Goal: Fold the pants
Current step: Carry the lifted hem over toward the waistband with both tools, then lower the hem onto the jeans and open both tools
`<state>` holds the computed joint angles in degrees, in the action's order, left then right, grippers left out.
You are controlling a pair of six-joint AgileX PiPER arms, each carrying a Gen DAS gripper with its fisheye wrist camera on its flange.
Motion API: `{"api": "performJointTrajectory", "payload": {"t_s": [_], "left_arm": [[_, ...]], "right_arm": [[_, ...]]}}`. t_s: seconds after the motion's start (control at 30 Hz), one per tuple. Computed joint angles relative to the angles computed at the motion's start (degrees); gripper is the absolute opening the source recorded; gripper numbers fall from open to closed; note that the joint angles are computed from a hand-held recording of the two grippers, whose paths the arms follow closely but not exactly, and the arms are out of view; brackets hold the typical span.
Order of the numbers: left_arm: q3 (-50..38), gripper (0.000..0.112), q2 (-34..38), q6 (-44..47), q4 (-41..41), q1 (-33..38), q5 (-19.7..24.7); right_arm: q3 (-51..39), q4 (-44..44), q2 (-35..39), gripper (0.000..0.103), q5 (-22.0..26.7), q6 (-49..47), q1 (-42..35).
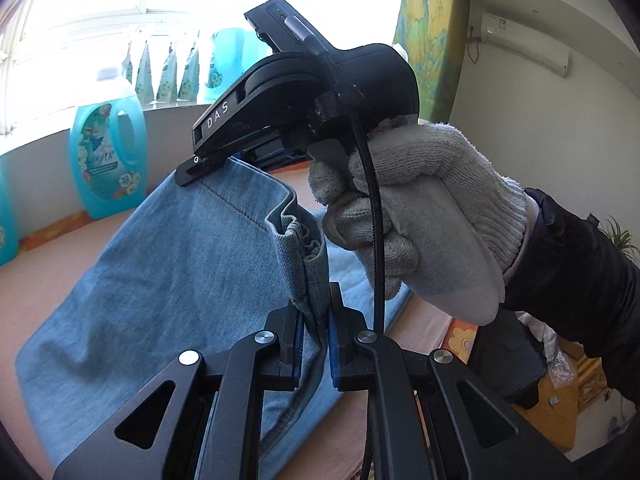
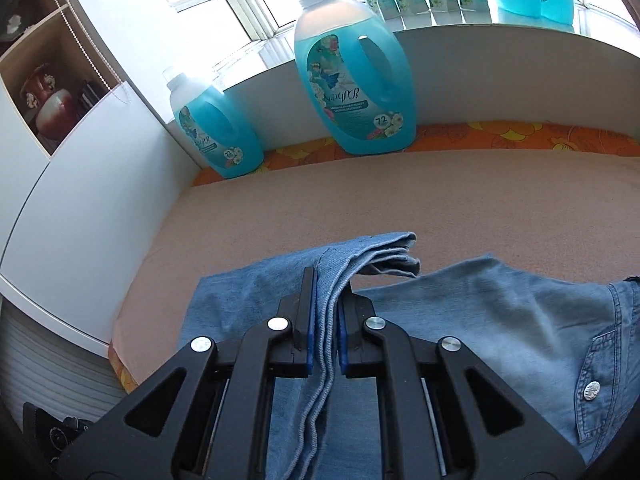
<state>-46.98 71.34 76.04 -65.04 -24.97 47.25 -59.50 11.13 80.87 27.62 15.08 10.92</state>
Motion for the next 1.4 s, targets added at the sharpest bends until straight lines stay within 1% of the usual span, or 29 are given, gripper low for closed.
{"api": "performJointTrajectory", "payload": {"t_s": [0.13, 0.2, 0.37, 0.53, 0.73, 0.83, 0.9, 0.97, 1.07, 1.17, 1.23, 1.3, 1.33, 1.4], "left_arm": [[-4.05, 0.009, 3.73, -1.14, -1.52, -6.74, -3.15], [-5.8, 0.009, 6.06, -1.01, -2.67, -9.47, -4.33], [-10.27, 0.009, 12.2, 0.0, -5.08, -15.02, -6.17], [-15.44, 0.009, 18.28, 0.24, -6.51, -18.28, -6.32], [-19.8, 0.009, 23.35, 0.24, -7.82, -21.08, -5.86], [-21.45, 0.009, 25.54, 0.51, -8.66, -22.07, -4.71], [-23.71, 0.009, 27.7, -0.46, -8.09, -24.25, -5.14], [-25.57, 0.009, 30.27, -0.9, -7.51, -25.18, -4.8], [-26.67, 0.009, 33.66, -1.18, -6.27, -26.6, -5.56], [-27.27, 0.009, 36.24, -1.73, -5.68, -27.5, -5.99], [-27.47, 0.009, 37.06, -1.66, -5.51, -27.65, -5.69], [-27.73, 0.009, 37.5, -1.42, -5.3, -28.02, -5.59], [-27.62, 0.009, 37.53, -0.87, -5.3, -28.11, -5.64], [-27.49, 0.009, 37.57, -0.27, -4.93, -28.46, -6.03]], "right_arm": [[1.34, 0.68, -3.7, 0.009, 3.26, -4.33, -6.15], [1.93, 2.49, -5.28, 0.009, 4.92, -7.84, -9.72], [2.81, 0.63, -8.12, 0.009, 9.03, -11.4, -16.7], [2.93, 2.49, -8.87, 0.009, 10.93, -17.75, -23.99], [3.16, 2.35, -8.49, 0.008, 11.43, -22.42, -29.68], [4.65, 5.1, -9.09, 0.008, 11.75, -27.38, -34.16], [6.52, 9.98, -9.28, 0.008, 11.65, -33.71, -38.01], [8.76, 12.95, -8.6, 0.008, 10.79, -38.32, -41.18], [12.15, 19.92, -5.81, 0.008, 9.29, -47.3, -46.02], [13.68, 27.73, -2.02, 0.009, 10.43, -55.7, -50.87], [12.53, 32.18, 1.37, 0.015, 14.75, -60.27, -54.54], [11.39, 35.83, 4.05, 0.035, 17.71, -62.85, -58.03], [10.67, 38.41, 5.85, 0.037, 19.83, -64.76, -59.95], [8.1, 41.84, 10.3, 0.037, 25.6, -66.57, -63.36]]}}
